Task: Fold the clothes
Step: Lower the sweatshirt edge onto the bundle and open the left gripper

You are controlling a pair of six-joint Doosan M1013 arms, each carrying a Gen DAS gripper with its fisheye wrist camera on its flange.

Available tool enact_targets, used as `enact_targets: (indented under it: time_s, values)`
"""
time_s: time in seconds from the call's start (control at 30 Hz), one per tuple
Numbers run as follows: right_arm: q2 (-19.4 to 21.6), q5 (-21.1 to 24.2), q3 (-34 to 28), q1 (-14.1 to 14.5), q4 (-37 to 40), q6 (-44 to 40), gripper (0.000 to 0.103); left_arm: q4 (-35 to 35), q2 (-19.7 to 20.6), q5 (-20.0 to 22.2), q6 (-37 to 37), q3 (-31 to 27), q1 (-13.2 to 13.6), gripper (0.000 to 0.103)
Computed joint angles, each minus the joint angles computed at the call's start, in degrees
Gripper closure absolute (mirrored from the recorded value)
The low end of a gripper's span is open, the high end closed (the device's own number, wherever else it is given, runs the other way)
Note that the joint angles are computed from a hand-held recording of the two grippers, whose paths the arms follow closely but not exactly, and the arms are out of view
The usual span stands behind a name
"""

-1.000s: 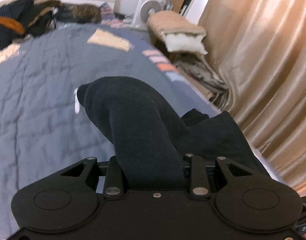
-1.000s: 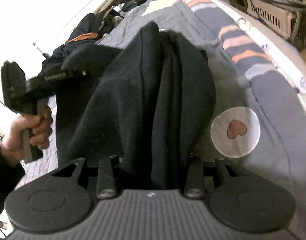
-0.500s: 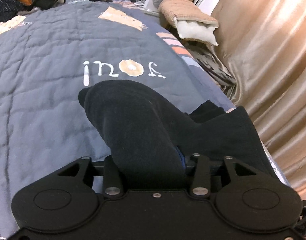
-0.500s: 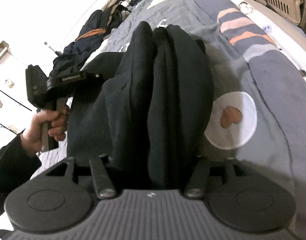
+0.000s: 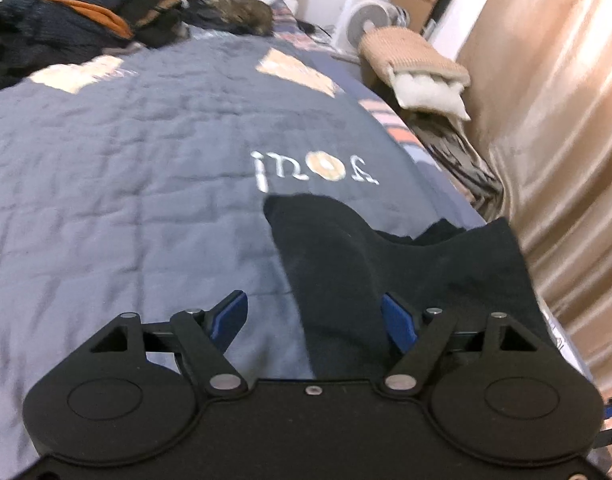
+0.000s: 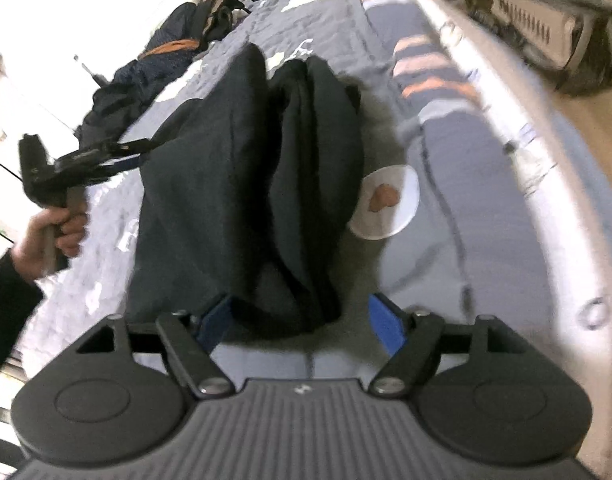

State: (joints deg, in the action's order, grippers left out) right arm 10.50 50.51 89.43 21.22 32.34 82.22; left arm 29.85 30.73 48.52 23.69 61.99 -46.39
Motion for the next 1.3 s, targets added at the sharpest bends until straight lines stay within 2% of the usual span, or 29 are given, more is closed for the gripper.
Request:
enact_targets:
  time_s: [0.1,0.2,0.3,0.43,0.53,0.6,0.67,0.73,0.77,0.87,1.07,1.13,1.3]
  values:
    - [-1.87,-2.26,0.09,0.89,-5.32,3.16,0.029,2.70,-1.77,0.26,-2.93,2.06,-0.89,0.030]
    - [-3.48,-7.44,0.92,1.39,-2.82,2.53,0.029,2.21,-3.33,-3.38,-3.92,4.22,-1.71,0.030]
    - [-3.79,-11.47,1.26,1.91,3.90,-1.53,0.029,0.03,-4.40,-9.65,-3.71,6.26,-2.73,0.030]
    - [-1.51,-12.71,0.49,3.33,12.75,-7.69,0.029,-6.04,-5.36,-21.77,-4.43,9.98,-3.39,0.030]
    - [0.80,-10.73,-0.08,3.59,18.96,-11.83,0.029,-11.67,-5.19,-28.55,-4.79,12.23,-3.52,0.030]
    - [2.13,-10.20,-0.96,4.02,14.86,-7.82,0.029,-16.82,-4.71,-30.68,-3.35,13.18,-3.53,0.030]
    - [2.66,-10.24,-0.51,3.47,14.52,-6.48,0.033,-22.77,-4.24,-31.37,-0.31,14.06,-3.50,0.030]
    - [3.12,-10.20,0.00,2.82,15.02,-5.64,0.035,-19.69,-4.48,-33.07,-3.54,15.57,-4.05,0.030]
    - [3.00,-9.95,0.53,2.22,17.56,-6.70,0.036,-18.46,-4.67,-33.56,-4.67,16.08,-4.31,0.030]
    - [2.62,-8.84,0.62,1.40,19.75,-7.73,0.036,-12.78,-5.23,-32.56,-8.99,16.45,-5.09,0.030]
    - [2.15,-10.24,-2.51,1.81,10.89,-4.83,0.033,0.54,-6.17,-27.99,-17.66,15.60,-7.33,0.030]
    - [2.87,-10.91,-4.61,2.08,5.98,-2.89,0.033,5.30,-5.94,-24.32,-19.39,14.25,-8.48,0.030]
    - [6.28,-12.61,-10.98,4.14,-10.97,4.51,0.033,11.11,-5.72,-16.94,-20.05,12.22,-10.48,0.029]
